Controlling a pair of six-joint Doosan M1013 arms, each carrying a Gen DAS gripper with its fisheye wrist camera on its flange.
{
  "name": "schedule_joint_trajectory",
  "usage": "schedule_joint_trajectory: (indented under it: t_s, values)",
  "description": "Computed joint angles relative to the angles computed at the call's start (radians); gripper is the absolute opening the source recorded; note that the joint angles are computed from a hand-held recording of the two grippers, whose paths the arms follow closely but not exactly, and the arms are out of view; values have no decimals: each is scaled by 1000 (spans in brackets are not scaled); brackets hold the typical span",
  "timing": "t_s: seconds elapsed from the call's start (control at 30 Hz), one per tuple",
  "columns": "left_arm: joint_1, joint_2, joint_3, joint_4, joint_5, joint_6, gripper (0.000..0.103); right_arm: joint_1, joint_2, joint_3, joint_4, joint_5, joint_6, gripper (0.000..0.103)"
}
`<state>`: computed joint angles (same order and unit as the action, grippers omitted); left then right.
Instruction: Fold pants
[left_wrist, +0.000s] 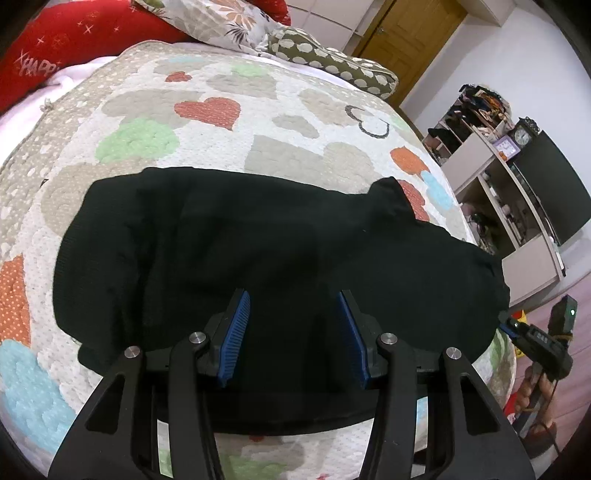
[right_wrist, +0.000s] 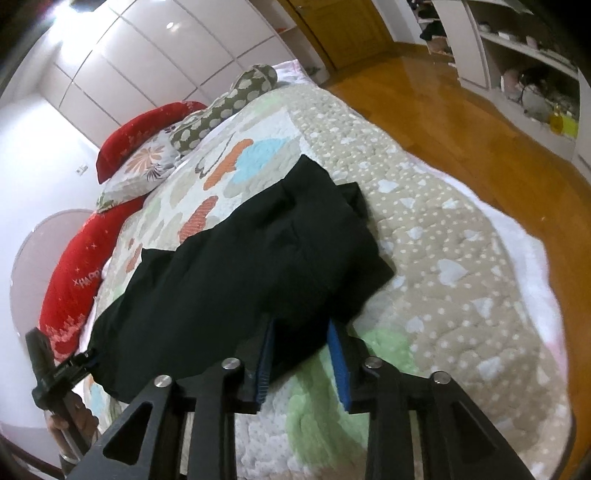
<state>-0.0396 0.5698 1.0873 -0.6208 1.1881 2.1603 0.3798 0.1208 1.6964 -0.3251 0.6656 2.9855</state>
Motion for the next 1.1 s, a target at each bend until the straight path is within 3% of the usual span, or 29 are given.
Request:
schedule_joint_trajectory:
  t_s: [0.13, 0.2, 0.3, 0.43, 0.53, 0.63, 0.7, 0.8, 0.87, 0.97, 1.1]
  values:
    - [-11, -5, 11, 24, -20, 0, 49, -2, -2, 20, -90, -70, 81, 29]
    - [-16, -7, 15, 40, -28, -9, 49, 8, 4, 3, -146, -35, 81, 8]
    - [-18, -11, 19, 40, -29, 5, 49, 28, -12, -4, -229, -5, 106, 4]
    - [-19, -15, 26, 28, -25, 24, 49, 38, -30, -11, -210, 40, 58, 4]
    - [-25, -14, 32, 39, -31, 22, 49, 29, -3, -25, -116, 104, -17, 4]
    - [-29, -16, 36, 52, -40, 22, 49, 17, 0, -20, -61, 107, -17, 6]
    - [-29, -18, 33, 51, -39, 26, 49, 26, -5, -32, -101, 147, 1, 19]
    - [-33, -21, 30, 72, -68, 19, 49, 60, 1, -83, -235, 300, 30, 22]
    - [-36, -25, 32, 83, -97, 22, 49, 73, 4, -106, -302, 344, 49, 23]
    - [-39, -18, 15, 97, -121, 14, 49, 66, 10, -122, -314, 242, 13, 23]
    - [-48, 2, -18, 138, -147, -33, 49, 27, 76, -172, -135, -1, -199, 23]
